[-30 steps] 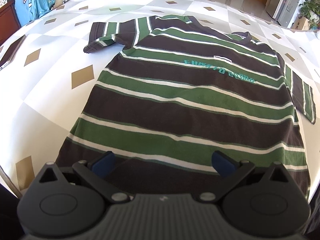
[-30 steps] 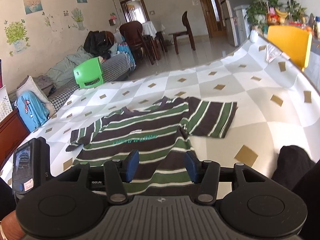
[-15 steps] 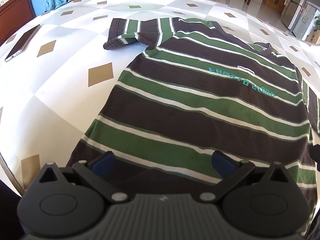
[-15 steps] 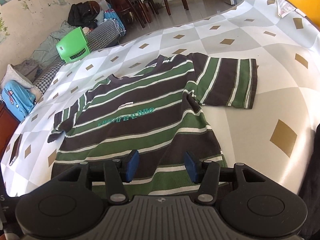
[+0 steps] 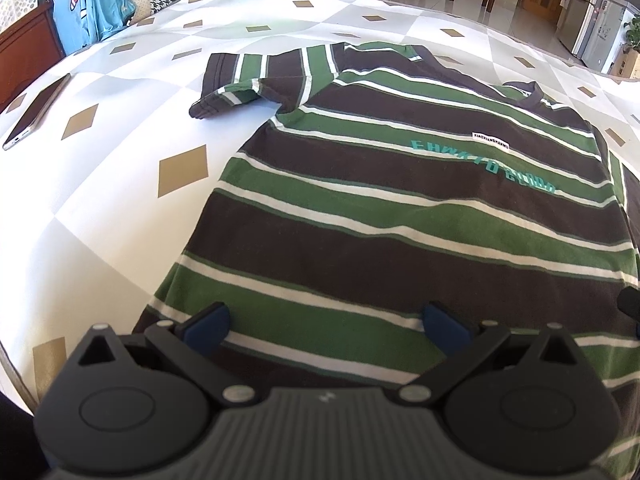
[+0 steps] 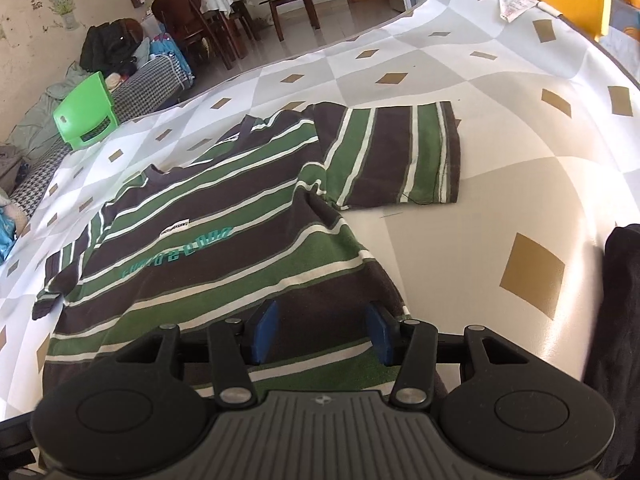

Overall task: Fold clothes
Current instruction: 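Press the folded side flat with the right gripper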

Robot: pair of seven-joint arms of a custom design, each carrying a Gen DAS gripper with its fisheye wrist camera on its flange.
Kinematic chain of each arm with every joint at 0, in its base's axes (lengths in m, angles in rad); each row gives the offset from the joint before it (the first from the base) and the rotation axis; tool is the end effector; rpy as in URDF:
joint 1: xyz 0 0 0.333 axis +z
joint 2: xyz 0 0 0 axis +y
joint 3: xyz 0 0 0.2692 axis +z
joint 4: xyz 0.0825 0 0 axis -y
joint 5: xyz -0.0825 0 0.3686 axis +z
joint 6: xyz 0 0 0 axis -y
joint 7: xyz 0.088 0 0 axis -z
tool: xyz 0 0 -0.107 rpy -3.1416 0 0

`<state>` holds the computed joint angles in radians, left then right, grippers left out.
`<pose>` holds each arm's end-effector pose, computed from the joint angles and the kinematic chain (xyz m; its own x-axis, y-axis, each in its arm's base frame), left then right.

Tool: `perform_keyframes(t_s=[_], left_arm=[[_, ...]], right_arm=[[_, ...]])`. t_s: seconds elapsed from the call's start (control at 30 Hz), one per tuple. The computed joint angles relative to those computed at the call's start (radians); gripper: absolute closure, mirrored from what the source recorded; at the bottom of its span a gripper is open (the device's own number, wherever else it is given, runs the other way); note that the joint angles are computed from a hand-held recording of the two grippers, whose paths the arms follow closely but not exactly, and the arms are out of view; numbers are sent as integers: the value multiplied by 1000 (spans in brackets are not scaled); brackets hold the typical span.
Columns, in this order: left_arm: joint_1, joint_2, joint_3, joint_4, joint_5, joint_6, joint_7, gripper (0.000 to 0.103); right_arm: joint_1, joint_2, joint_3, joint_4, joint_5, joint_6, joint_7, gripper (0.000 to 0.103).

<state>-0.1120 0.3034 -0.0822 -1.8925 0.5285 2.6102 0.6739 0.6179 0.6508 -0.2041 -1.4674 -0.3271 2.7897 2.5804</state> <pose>0.6149 -0.1292 0.3524 0.3024 -0.9532 0.0069 -0.8234 -0.2649 -0.5019 0.6398 0.3316 0.3500 -0.1428 -0.9565 -0.2544 -0.7342 0.2747 -0.6208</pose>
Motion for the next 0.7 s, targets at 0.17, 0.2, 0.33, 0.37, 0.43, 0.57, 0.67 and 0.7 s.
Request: perform_keyframes(t_s=[0.17, 0.2, 0.33, 0.37, 0.43, 0.57, 0.67, 0.7], left_arm=[[-11, 18, 9, 23, 25, -6, -25, 0], [-12, 22, 11, 28, 30, -6, -29, 0], [-18, 44, 20, 57, 51, -12, -48, 0], [-19, 51, 23, 65, 56, -12, -53, 0], [-23, 62, 30, 77, 71, -9, -68, 0], [-24, 73, 35, 87, 84, -4, -84, 0], [-14, 57, 23, 67, 64, -5, -59, 0], [-11, 48, 20, 57, 57, -5, -52, 0]], right_arm=[[17, 59, -25, 105, -40, -85, 16, 57], [14, 69, -24, 122, -42, -95, 22, 56], [-5, 115, -11, 197, -48, -124, 3, 55], [-13, 130, -5, 220, -45, -130, -11, 55], [-26, 159, 5, 268, -37, -143, -42, 52], [-57, 177, 34, 304, 8, -146, -97, 51], [-73, 118, 44, 203, 64, -59, -65, 51], [-74, 118, 38, 197, 70, -40, -66, 51]])
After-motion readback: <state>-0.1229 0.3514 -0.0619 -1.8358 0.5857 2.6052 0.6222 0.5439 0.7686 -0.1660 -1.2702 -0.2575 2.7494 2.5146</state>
